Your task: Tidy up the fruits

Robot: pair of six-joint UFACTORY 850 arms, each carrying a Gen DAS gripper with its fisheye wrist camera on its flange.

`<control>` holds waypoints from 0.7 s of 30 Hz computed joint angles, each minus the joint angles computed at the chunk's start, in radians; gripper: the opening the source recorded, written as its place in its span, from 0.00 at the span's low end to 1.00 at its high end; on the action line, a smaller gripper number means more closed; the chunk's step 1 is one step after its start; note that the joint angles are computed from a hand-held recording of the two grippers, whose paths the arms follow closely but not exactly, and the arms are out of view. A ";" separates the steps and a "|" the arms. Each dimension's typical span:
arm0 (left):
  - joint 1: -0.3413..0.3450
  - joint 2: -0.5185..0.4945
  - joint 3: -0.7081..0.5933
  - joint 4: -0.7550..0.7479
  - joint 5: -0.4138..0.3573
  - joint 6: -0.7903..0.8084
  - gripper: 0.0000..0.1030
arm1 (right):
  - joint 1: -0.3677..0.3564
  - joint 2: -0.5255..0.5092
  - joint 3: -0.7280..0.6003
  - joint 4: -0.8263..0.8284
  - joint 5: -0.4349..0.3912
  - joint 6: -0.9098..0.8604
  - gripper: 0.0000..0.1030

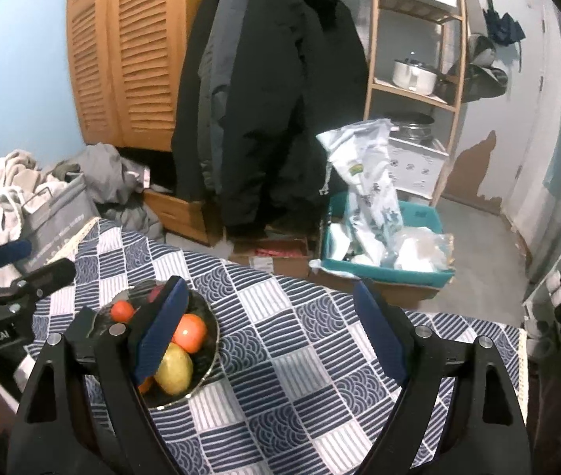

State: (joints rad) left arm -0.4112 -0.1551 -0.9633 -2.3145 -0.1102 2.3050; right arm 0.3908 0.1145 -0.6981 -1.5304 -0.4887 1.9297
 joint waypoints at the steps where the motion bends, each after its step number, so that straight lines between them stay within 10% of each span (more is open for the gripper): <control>1: -0.003 0.007 0.002 0.000 -0.004 0.001 0.84 | 0.001 0.013 0.009 0.002 -0.006 -0.003 0.83; 9: -0.027 0.048 0.020 -0.016 -0.016 0.027 0.90 | -0.003 0.112 0.073 0.022 -0.040 -0.003 0.84; 21: -0.066 0.063 0.022 -0.437 0.004 0.457 0.99 | -0.026 0.172 0.127 0.021 -0.061 0.021 0.84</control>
